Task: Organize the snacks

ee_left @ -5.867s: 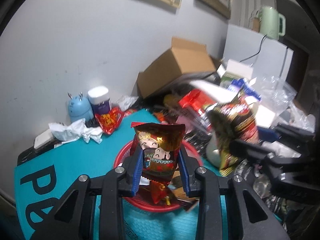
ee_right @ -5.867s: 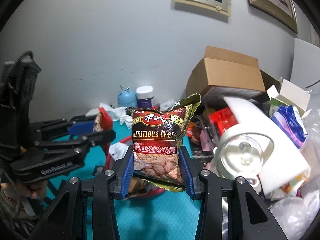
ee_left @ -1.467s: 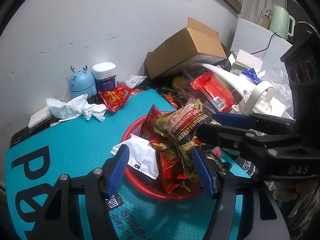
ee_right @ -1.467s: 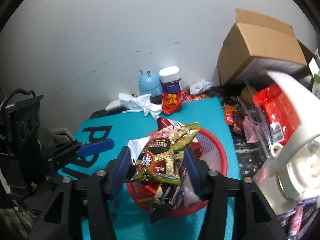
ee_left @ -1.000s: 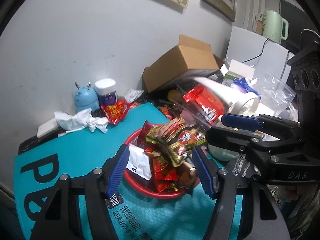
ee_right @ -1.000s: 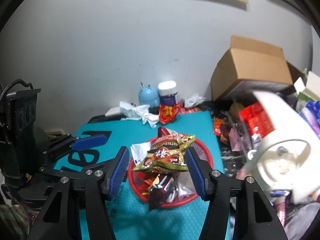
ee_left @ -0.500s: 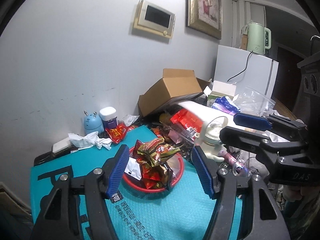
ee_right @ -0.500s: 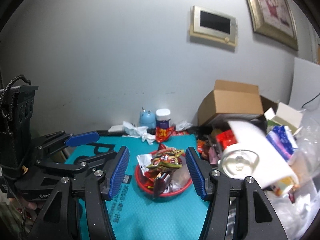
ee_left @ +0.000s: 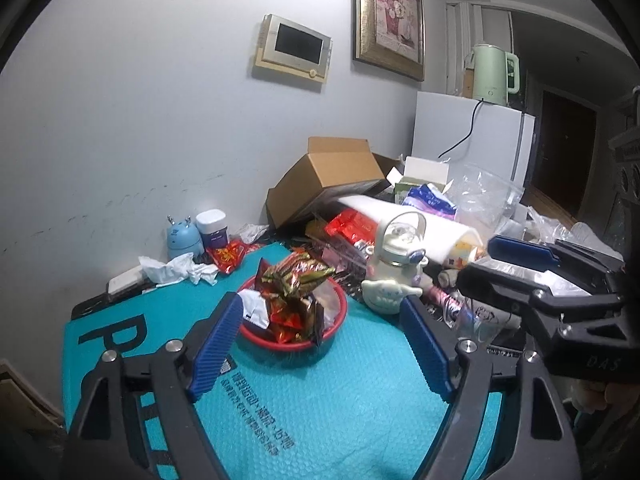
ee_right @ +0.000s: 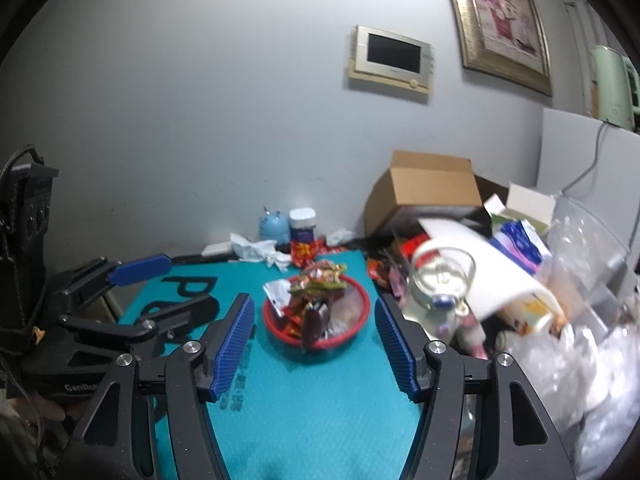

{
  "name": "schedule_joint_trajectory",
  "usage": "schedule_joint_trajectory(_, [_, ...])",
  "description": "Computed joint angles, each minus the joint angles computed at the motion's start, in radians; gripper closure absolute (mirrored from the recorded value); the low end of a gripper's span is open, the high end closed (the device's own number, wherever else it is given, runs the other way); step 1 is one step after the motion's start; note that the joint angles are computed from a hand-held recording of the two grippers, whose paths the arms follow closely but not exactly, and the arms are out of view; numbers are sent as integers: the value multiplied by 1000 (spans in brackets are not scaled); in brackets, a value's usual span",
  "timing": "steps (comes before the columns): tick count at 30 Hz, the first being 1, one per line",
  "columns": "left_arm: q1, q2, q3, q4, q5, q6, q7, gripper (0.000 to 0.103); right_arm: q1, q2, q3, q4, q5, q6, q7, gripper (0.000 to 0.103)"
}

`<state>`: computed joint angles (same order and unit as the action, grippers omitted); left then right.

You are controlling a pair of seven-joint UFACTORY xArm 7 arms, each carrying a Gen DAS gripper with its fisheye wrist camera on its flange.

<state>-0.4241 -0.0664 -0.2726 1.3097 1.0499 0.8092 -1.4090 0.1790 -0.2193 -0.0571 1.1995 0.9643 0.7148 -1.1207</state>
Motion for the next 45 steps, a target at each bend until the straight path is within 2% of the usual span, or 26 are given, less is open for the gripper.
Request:
schedule_joint_trajectory(7, [9,-18,1,-57,-28,-25,-33,23,5,-29,7,-82,-43,-45,41,34])
schedule_joint_trajectory(10, [23,-33,6,-95,-35,-67,-64,23,8,-28,12,-101,-70,-63,67,34])
schedule_joint_trajectory(13, [36,-32,10,-103,-75,-80,-40,23,19,-26,12,-116,-73,-86,72,34])
schedule_joint_trajectory(45, [51,-48,-15,-104,-76,-73,-42,23,58,-59,2,-152,-83,-100,85,31])
